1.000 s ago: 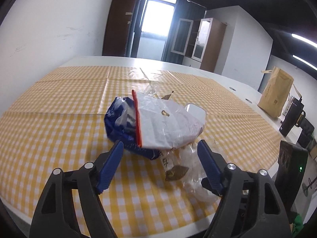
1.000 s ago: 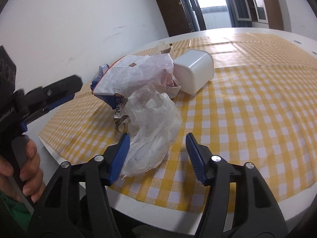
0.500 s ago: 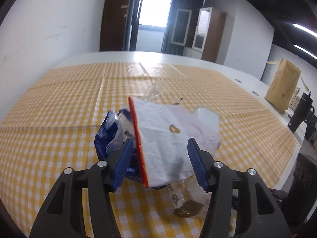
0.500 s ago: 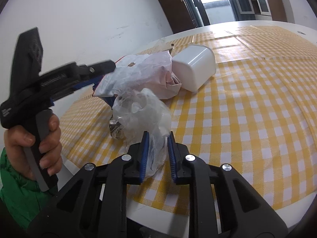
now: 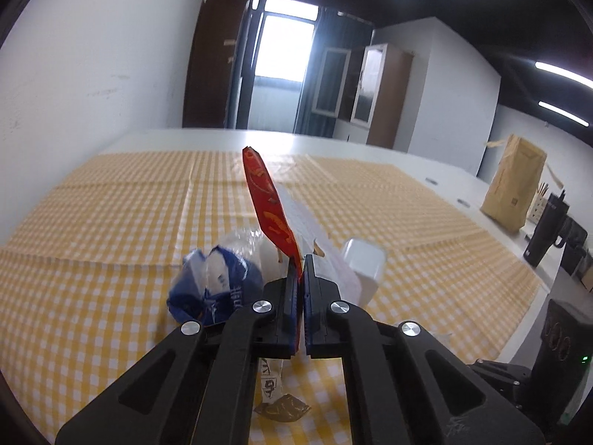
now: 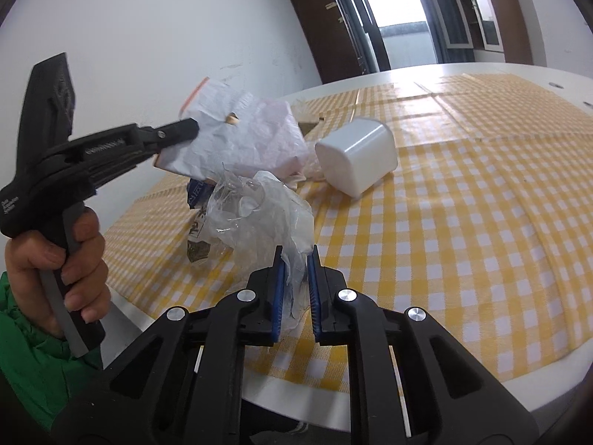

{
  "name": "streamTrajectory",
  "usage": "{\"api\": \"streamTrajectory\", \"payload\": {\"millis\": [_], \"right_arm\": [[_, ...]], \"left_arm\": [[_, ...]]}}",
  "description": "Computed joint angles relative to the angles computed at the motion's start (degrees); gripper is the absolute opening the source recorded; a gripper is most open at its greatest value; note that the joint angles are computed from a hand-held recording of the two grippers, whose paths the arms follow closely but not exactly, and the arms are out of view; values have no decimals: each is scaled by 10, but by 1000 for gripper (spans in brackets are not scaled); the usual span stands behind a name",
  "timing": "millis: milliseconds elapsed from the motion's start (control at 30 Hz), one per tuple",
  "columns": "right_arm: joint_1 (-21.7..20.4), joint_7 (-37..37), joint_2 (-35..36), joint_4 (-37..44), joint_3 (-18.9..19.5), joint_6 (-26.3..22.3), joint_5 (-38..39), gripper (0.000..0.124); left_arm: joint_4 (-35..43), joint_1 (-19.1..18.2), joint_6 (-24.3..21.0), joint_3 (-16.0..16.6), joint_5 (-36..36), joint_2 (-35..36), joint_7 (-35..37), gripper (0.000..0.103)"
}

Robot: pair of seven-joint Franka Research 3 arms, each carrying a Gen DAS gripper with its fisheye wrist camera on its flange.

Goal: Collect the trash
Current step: 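Grasp the white paper bag's red strip with the left gripper while the right grasps the clear plastic bag, then lift the paper bag and clear plastic bag and carry them over the wastebasket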

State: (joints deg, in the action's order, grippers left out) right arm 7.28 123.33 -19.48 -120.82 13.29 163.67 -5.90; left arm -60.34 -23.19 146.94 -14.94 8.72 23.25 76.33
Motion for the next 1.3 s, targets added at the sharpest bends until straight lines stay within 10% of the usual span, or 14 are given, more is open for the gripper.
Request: {"api": "streamTrajectory", "payload": {"millis": [533, 1300], "right_arm": [[-35, 37, -80, -27, 53, -29, -42, 11], [4, 32, -244, -145, 70, -132, -11, 11]], "left_arm": [[-310, 47, 122, -15, -129, -244, 38, 1], [-587, -76, 144, 79, -231, -470, 140, 1]]}}
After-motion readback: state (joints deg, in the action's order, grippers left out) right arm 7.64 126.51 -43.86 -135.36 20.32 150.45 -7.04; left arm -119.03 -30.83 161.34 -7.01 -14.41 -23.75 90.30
